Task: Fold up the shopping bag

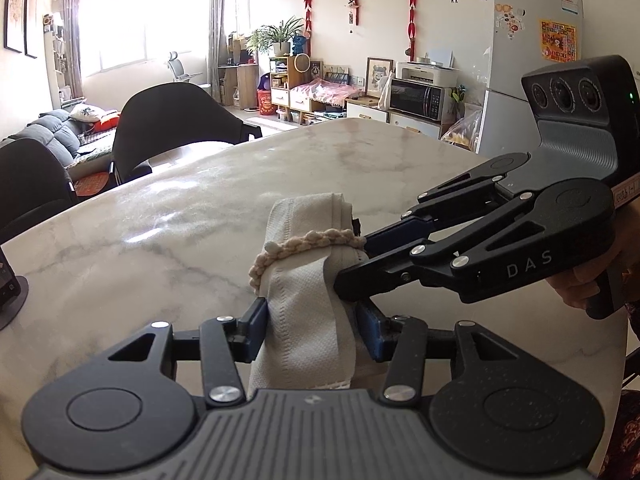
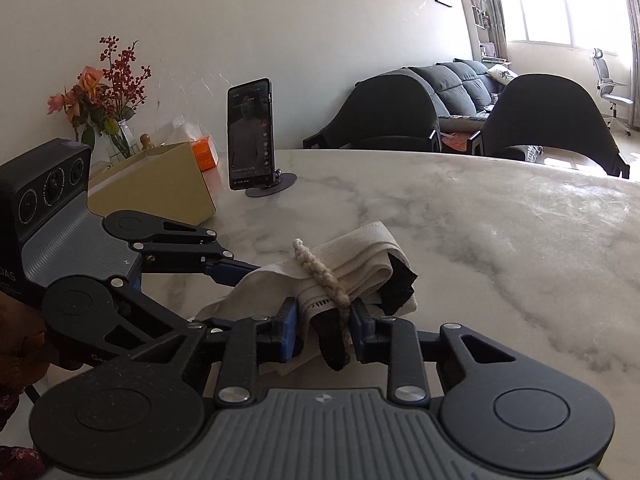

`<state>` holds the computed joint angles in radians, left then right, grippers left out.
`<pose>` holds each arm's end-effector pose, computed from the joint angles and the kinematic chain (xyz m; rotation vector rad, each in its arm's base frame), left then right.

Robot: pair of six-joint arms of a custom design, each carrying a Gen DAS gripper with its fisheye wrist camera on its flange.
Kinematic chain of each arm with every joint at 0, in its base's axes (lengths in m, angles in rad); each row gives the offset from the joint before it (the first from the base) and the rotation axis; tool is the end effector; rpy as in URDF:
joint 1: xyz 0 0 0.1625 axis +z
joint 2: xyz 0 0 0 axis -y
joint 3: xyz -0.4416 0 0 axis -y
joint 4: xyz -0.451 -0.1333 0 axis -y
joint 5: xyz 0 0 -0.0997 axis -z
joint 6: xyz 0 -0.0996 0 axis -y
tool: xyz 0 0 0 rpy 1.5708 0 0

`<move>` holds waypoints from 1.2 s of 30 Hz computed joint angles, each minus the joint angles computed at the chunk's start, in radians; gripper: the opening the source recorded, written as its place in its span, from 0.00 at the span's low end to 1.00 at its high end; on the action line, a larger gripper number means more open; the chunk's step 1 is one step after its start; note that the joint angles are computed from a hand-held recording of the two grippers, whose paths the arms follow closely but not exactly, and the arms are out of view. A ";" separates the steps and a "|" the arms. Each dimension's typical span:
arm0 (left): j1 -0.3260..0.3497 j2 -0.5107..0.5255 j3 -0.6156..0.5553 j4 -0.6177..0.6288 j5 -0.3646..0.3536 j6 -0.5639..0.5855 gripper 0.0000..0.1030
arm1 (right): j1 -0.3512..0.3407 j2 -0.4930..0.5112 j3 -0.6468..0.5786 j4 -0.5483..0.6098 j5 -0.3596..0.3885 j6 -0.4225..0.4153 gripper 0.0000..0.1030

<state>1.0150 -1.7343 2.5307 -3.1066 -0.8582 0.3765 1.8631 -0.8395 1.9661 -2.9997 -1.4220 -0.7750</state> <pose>-0.0256 -0.4173 0.2873 0.7461 2.2296 -0.9757 0.3185 -0.5446 0.0196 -1.5705 2.5905 -0.5020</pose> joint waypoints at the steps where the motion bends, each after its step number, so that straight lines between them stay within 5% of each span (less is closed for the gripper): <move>1: 0.001 0.000 0.000 -0.002 -0.001 0.001 0.48 | -0.001 0.000 -0.001 0.002 0.001 0.003 0.29; 11: 0.011 0.019 0.003 -0.039 -0.003 0.066 0.55 | -0.029 -0.029 -0.006 0.015 0.126 0.107 0.38; 25: 0.008 -0.013 0.014 -0.037 -0.017 0.060 0.59 | 0.013 0.030 -0.022 -0.079 0.036 -0.008 0.30; 31: -0.049 -0.034 0.061 -0.170 -0.005 0.167 0.57 | 0.012 0.030 -0.011 -0.094 0.031 -0.048 0.30; 36: -0.060 -0.039 0.067 -0.134 -0.032 0.210 0.51 | 0.014 0.027 0.000 -0.108 0.023 -0.081 0.29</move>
